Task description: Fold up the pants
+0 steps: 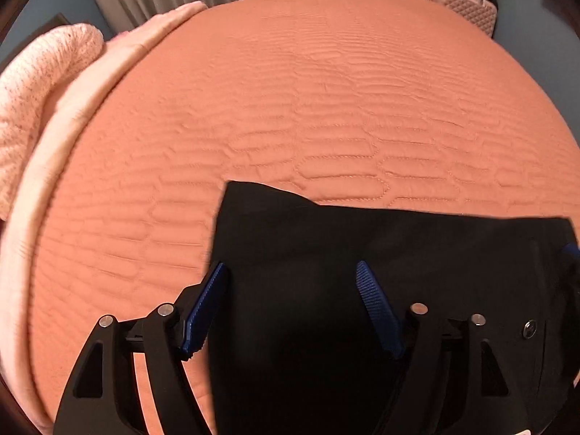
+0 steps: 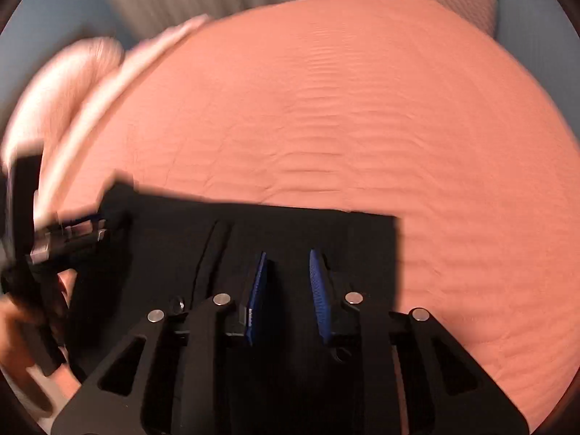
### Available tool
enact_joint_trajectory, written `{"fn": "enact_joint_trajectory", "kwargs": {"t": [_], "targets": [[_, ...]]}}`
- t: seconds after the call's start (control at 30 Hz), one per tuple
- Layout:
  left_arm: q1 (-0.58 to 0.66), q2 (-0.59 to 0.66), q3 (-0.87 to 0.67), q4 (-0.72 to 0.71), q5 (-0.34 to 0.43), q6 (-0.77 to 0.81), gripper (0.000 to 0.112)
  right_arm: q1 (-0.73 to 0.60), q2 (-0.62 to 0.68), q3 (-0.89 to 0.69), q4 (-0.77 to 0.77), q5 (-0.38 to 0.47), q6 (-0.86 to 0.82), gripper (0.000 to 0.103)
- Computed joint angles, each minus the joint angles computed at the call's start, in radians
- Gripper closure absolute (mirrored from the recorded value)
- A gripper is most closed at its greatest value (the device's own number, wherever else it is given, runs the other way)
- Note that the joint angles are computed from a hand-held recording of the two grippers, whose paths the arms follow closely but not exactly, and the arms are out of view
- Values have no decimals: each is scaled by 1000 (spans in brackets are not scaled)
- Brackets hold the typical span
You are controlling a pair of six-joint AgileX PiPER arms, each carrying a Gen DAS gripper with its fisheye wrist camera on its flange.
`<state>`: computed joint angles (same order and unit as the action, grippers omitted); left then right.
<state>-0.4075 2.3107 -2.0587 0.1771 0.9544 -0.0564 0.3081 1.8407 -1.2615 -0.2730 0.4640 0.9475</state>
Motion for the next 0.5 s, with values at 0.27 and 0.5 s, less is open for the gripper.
{"fn": "enact_joint_trajectory", "kwargs": {"t": [0.27, 0.5], "targets": [[-27, -15, 54, 65, -51, -63, 41, 88, -85, 124, -196, 94, 151, 81], [-102, -261, 354, 165, -73, -227, 40, 275, -131, 248, -334, 132, 316, 80]]}}
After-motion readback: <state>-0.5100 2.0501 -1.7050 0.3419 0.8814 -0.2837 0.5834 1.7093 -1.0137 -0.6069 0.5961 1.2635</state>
